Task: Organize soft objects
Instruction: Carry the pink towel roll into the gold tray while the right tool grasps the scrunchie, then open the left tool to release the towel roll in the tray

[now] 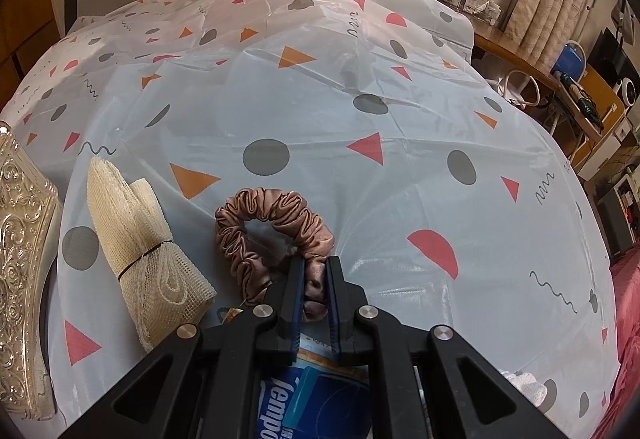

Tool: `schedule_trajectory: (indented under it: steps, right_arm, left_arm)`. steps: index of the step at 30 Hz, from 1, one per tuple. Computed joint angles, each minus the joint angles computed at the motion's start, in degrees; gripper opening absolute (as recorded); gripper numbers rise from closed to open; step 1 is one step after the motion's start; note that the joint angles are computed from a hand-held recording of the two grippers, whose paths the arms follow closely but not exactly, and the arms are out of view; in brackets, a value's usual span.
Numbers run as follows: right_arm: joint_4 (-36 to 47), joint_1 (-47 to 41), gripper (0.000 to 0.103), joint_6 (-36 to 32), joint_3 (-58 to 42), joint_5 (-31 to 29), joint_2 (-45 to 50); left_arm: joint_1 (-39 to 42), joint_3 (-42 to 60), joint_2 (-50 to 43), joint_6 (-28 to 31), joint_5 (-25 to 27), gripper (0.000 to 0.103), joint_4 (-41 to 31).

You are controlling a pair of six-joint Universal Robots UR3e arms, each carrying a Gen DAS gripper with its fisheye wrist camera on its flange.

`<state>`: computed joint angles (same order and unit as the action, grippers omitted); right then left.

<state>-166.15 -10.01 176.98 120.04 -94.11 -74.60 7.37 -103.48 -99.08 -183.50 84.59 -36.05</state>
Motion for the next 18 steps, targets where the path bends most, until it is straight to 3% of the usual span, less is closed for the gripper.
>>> schedule_trajectory:
  steps: [3,14,18]
  right_arm:
    - [0.0,0.0,0.009,-0.1,0.0,0.0,0.0]
    - [-0.3,0.0,0.009,0.9,0.0,0.1,0.3]
    - [2.3,-2.9,0.009,2.0,-0.1,5.0,-1.3]
  left_arm:
    - [-1.0,-0.2,-0.1,-1.0,0.6,0.050,2.8]
    - [0.0,-16.0,15.3,-2.6,0.8,0.055,6.4]
    - [-0.5,-21.4,21.7,-1.4,0.2,0.058,5.9]
